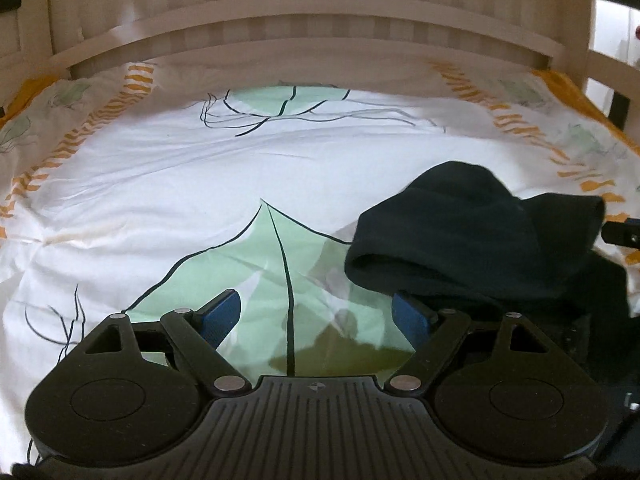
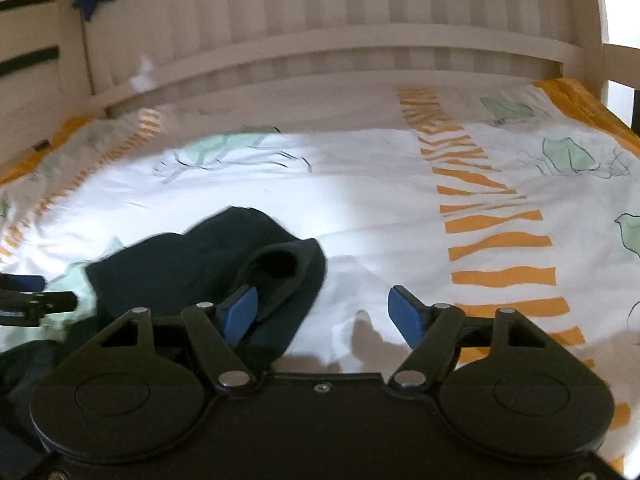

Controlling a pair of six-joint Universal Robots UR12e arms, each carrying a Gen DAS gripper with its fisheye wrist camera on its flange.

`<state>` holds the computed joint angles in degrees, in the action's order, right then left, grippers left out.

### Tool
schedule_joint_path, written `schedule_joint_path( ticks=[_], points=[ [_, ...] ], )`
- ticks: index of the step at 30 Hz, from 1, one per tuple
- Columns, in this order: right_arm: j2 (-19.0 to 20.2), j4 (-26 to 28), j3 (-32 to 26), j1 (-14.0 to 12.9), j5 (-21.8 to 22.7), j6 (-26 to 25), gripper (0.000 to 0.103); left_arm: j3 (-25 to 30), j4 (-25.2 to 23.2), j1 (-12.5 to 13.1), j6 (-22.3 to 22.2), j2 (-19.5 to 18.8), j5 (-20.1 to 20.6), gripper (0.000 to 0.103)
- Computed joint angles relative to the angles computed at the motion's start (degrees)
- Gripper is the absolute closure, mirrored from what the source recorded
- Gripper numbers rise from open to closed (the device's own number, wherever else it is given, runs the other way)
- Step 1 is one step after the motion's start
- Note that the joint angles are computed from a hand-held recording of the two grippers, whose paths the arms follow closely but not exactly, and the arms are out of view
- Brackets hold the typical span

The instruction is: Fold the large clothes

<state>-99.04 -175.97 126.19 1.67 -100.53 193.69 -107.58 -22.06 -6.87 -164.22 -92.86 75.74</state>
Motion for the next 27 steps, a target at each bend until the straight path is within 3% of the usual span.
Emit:
schedule_joint_path(
  ticks=[9, 12, 14, 15, 17, 21, 27],
  points=[
    [3.4, 5.2, -3.4, -0.2, 0.0, -2.0, 0.028, 0.8, 0.8, -0.8, 0.2, -1.3, 0.3, 0.021],
    [3.9, 3.6, -4.2, -0.7, 0.6, -4.3, 0.037, 1.0, 1.7, -0.8, 0.4, -1.5, -0.1, 0.021],
    [3.5, -1.3, -3.4, -1.8, -0.7, -0.7, 0.036, 1.3, 2.1, -1.0, 0.7, -1.8, 0.1, 0.021],
    [3.1, -1.7, -3.1, -2.7, -1.2, 2.6, 0.034, 1.5, 2.1, -1.2, 0.8, -2.1, 0.5, 0.021],
    [2.0, 1.1, -2.6, -5.0, 2.0, 6.1, 0.032, 2.0, 2.1, -1.6, 0.5, -2.7, 1.6, 0.021],
    [1.6, 3.5, -1.4, -4.6, 0.8, 1.6, 0.032, 2.7, 1.6, -2.3, 1.7, -3.7, 2.5, 0.021],
    [2.0, 3.9, -0.8, -4.0, 1.8, 0.1, 0.030, 3.2, 3.6, -4.1, 6.8, -5.4, 5.8, 0.020]
  ],
)
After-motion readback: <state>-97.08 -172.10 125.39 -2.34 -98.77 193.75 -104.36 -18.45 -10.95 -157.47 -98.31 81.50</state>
